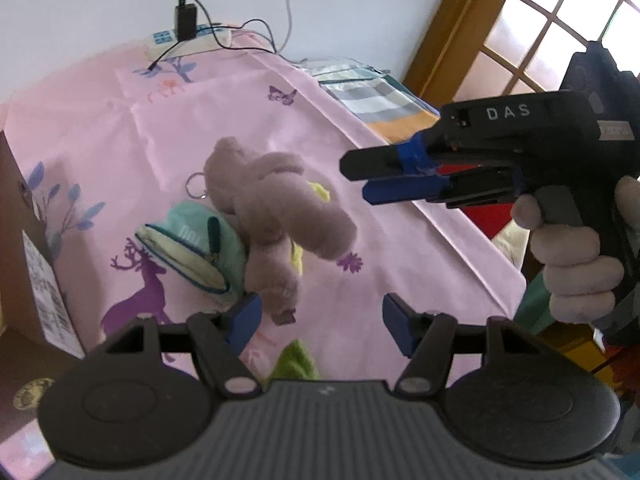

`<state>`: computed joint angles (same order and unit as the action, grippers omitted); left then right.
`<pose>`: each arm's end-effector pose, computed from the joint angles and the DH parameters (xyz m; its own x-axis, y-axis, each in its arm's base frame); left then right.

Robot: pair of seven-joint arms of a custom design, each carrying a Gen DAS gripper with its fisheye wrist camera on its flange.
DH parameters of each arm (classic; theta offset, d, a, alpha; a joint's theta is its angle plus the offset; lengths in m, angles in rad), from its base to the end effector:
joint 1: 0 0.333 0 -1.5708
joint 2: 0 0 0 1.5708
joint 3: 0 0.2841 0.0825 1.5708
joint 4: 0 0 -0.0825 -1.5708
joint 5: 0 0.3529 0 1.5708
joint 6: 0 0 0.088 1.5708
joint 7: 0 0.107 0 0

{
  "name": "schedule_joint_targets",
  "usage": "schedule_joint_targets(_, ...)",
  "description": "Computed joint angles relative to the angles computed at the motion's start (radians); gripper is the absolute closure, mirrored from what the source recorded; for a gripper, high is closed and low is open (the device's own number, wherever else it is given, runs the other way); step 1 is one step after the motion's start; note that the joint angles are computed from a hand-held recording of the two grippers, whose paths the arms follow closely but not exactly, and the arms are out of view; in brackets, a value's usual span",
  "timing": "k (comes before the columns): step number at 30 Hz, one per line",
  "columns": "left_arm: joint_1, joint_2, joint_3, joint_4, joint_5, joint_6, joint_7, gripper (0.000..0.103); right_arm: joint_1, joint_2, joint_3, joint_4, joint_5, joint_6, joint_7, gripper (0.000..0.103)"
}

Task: Organize soft objects
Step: 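Return the right gripper to the pile and grasp the pink teddy bear, then lift the pink teddy bear and carry it over the box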

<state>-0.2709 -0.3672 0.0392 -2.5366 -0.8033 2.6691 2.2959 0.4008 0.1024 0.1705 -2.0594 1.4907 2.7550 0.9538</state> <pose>0.4298 -0.0791 0.4374 -0.3904 -0.8739 0.2896 -0.7954 0.1618 -0.5841 0.4956 0.2677 0.4082 0.1087 -0.6266 -0.7717 -0.8982 0.2706 -0.3463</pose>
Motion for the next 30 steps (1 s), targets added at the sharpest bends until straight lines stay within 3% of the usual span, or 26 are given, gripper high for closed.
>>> schedule_joint_targets(7, -0.012, 0.080, 0.003, 0.074, -0.152, 0.046, 0.035, 0.035, -0.036, 0.133, 0.000, 0.167, -0.167, -0.066, 0.050, 0.082)
schedule_joint_targets(13, 0.033, 0.165, -0.040, 0.157, -0.256, 0.043, 0.067, 0.035, -0.066, 0.244, 0.016, 0.309, -0.340, -0.127, 0.126, 0.082)
schedule_joint_targets(16, 0.064, 0.217, -0.072, 0.198, -0.262, 0.048, 0.057, 0.034, -0.067, 0.297, 0.017, 0.371, -0.462, -0.150, 0.194, 0.082)
schedule_joint_targets(23, 0.139, 0.349, -0.142, 0.287, -0.138, 0.082, -0.065, 0.034, -0.106, 0.385, 0.062, 0.464, -0.516, -0.234, 0.232, 0.082)
schedule_joint_targets(25, 0.159, 0.370, -0.155, 0.307, -0.173, 0.066, -0.051, 0.039, -0.087, 0.400, 0.050, 0.479, -0.575, -0.233, 0.276, 0.082)
schedule_joint_targets(30, 0.176, 0.388, -0.192, 0.318, -0.212, 0.094, -0.003, 0.038, -0.100, 0.389, 0.076, 0.446, -0.572, -0.181, 0.220, 0.085)
